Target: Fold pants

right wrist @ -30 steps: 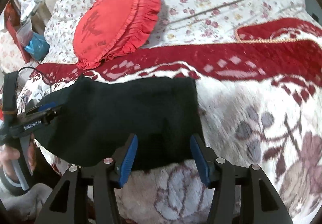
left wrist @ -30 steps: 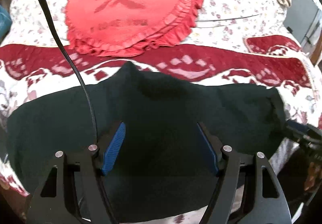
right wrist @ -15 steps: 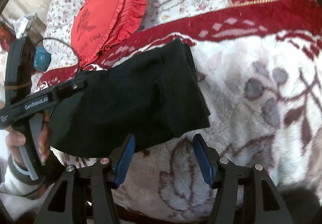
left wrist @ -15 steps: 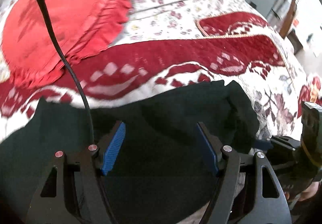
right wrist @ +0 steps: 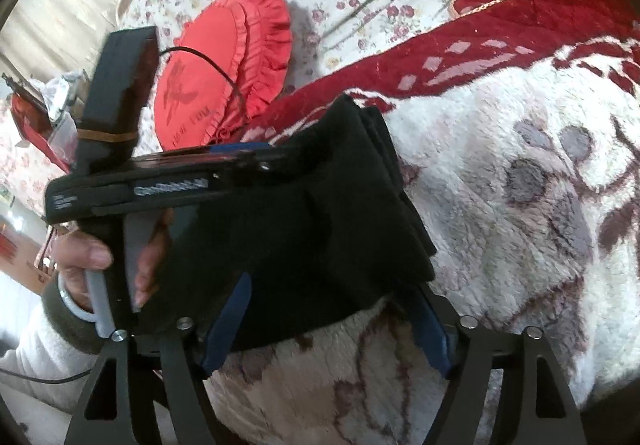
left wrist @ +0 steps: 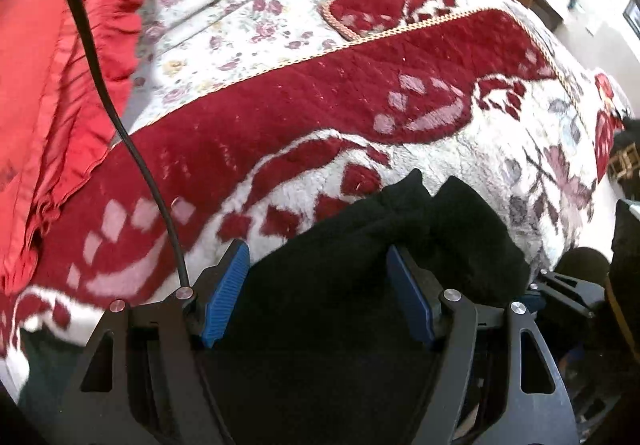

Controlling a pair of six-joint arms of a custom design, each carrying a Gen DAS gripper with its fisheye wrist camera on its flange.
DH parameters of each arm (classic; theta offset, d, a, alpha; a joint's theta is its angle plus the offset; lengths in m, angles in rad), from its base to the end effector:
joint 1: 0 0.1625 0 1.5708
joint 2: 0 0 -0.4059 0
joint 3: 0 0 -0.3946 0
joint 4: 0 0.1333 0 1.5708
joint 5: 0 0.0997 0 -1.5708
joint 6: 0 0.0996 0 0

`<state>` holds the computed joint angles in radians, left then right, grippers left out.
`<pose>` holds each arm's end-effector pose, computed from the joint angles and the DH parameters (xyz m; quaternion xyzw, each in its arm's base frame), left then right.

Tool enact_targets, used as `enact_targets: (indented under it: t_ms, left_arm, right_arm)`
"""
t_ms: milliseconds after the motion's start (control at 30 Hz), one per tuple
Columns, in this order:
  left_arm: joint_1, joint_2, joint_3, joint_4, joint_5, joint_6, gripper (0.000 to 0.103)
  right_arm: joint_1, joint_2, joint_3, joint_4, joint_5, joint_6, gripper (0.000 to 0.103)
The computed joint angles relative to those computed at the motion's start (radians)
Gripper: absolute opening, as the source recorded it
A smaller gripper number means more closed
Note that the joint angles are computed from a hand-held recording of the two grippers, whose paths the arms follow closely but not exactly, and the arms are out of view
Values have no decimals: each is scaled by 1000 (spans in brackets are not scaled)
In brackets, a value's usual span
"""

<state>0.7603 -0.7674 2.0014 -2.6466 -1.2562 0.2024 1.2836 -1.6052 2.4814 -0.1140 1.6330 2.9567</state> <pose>-0.2536 -0.4677 -0.0374 0.4884 0.8550 0.0277 0.1724 0.0534 -0.2678 0.1242 -0.0592 -0.9171 0.3756 0.1197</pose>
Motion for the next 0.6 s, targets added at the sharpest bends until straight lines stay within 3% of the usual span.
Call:
enact_targets:
  t_ms: [100, 167, 267, 300, 333, 600]
  left_arm:
    - [1, 14, 1, -23, 1, 30, 68]
    - [5, 19, 3, -37, -9, 41, 59]
    - [4, 22, 7, -57, -17, 39, 40]
    - [6, 19, 6, -54, -32, 36, 23]
    - [8, 16, 4, -44, -48, 29, 18]
    - [18, -88, 44, -86, -84, 6, 10]
  right_arm:
    - [-1, 10, -2, -26, -10, 0, 76]
    - [6, 19, -9, -44, 17, 14, 51]
    - [-34, 8, -16, -29, -30, 22, 26]
    - [-38, 5, -22, -16, -44, 22, 23]
    - [-23, 7, -29, -11, -36, 22, 22]
    - [274, 27, -120, 30, 132, 18, 17]
